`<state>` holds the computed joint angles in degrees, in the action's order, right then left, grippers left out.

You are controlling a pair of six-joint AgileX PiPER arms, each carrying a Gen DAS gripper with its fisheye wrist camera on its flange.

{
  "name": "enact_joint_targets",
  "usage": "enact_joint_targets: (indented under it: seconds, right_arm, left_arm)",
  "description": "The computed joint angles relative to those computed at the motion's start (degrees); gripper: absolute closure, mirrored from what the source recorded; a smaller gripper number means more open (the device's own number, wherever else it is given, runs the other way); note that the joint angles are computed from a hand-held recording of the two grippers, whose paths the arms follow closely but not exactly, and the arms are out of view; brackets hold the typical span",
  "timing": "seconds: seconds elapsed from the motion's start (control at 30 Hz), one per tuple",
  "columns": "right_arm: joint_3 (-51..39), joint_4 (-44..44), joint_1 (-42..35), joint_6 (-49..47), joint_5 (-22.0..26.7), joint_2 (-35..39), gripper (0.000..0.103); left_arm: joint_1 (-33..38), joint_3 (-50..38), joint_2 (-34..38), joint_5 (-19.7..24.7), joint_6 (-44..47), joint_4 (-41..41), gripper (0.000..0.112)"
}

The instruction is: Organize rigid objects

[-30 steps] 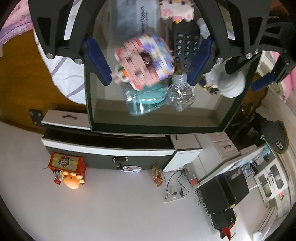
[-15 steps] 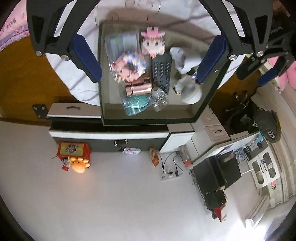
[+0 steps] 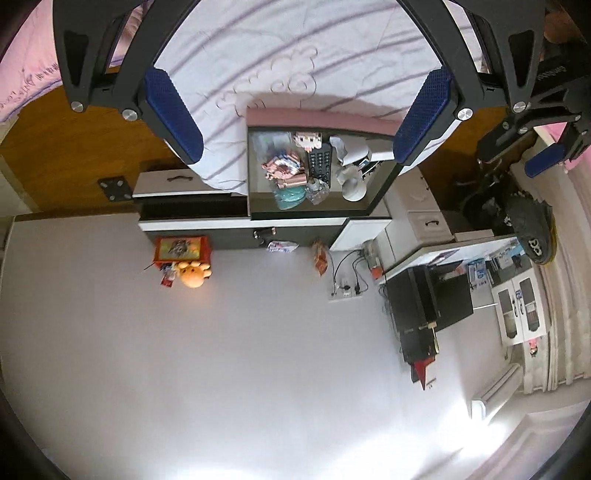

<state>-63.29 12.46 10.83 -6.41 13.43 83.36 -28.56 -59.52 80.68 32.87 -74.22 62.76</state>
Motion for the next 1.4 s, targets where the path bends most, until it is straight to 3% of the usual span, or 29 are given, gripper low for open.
enact_joint_targets:
  seconds: [0.13,0.23,0.3,0.53,0.8,0.9,1.4]
  right_arm:
    - [7.58,-12.4,1.69,11.9,-1.86,-6.54,0.0]
    - [11.69,-15.2,2.39,14.27,-2.13,-9.77,0.0]
    - [14.14,-21.54,3.46,20.6,-2.67,-11.43,0.0]
    - [18.06,-22.14,4.63,21.69,-2.17,-15.89,0.0]
    - [19.08,-35.59,7.98,35.22,-0.7,-19.44,0.0]
    - [18.95,-36.16,8.46,35.66,-0.55,-19.45,0.0]
    - [18.64,-40.9,9.67,40.69,0.35,-19.53,0.0]
  left_arm:
    - [-5.24,4.92,-4.87,4.44,-4.53,1.35,0.009]
    - [-8.58,7.51,-7.14,7.9,-6.22,0.57,0.009]
    - [-10.3,9.09,-8.63,9.52,-7.56,-0.02,0.009]
    - [-16.71,12.25,-13.29,17.31,-11.68,1.54,0.009]
    - [-20.09,13.25,-16.26,21.85,-13.51,2.87,0.009]
    - [-21.6,13.84,-16.73,23.7,-14.68,3.91,0.009]
    - [-21.19,14.84,-18.03,23.07,-15.78,4.28,0.009]
